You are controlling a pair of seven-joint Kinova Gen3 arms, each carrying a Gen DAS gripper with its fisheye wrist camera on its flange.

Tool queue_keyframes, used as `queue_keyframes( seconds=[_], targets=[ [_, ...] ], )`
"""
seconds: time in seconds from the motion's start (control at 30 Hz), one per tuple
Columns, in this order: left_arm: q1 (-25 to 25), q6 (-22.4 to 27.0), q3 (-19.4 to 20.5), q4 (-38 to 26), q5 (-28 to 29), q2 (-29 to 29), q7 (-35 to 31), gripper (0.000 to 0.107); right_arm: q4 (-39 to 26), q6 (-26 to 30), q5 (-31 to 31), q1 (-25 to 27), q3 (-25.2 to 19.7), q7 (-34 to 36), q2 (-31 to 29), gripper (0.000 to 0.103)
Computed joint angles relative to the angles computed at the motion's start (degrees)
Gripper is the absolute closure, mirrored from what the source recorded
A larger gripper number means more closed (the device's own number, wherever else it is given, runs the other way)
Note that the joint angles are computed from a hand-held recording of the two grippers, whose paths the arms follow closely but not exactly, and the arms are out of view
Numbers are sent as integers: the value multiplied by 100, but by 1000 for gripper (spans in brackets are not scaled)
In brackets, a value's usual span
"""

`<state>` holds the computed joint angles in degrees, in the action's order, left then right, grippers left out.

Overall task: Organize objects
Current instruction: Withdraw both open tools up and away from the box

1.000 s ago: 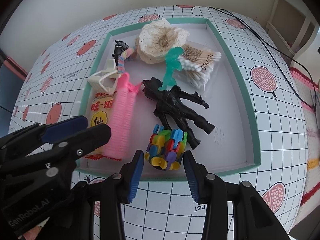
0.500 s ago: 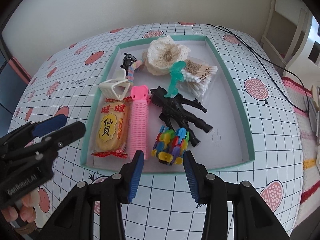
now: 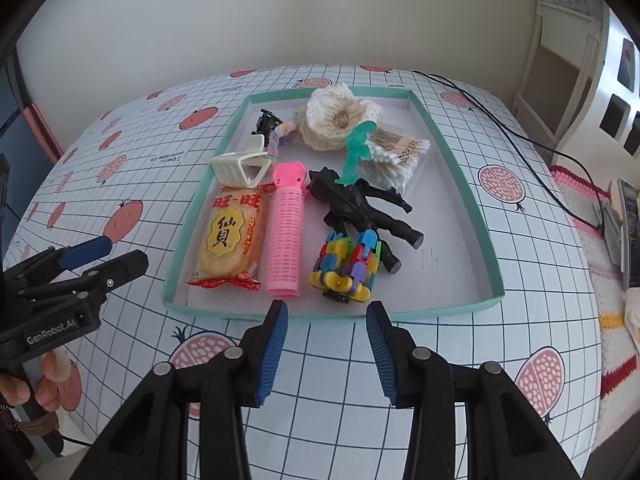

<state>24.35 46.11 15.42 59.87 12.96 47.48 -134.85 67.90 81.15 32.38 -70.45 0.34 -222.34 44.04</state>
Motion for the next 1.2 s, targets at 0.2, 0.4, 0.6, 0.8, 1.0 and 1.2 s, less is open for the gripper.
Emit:
queue_keyframes(
  seconds=[0.2, 0.4, 0.6, 0.8, 1.0, 1.2],
  targets=[
    [-38, -249, -51, 214, -80, -26, -89, 30, -36, 9, -68, -51, 9, -162, 116, 58],
    [2, -263, -153, 188, -221, 56, 42, 29, 100, -216, -145, -32, 3, -302, 160, 58],
    [-11, -315, -144, 200, -284, 87, 105, 22, 47, -193, -134, -51, 31, -337, 255, 44],
    [-24, -374, -133, 238, -311, 105, 120, 6, -118, -94, -127, -57, 58, -178, 379, 27],
    [-2, -568, -163, 335, -386, 81, 183, 5, -39, -201, -145, -72, 92, -270, 376, 6],
    [58, -656, -207, 399, -488, 50, 256, 5, -14, -203, -155, -82, 90, -329, 388, 0]
  ],
)
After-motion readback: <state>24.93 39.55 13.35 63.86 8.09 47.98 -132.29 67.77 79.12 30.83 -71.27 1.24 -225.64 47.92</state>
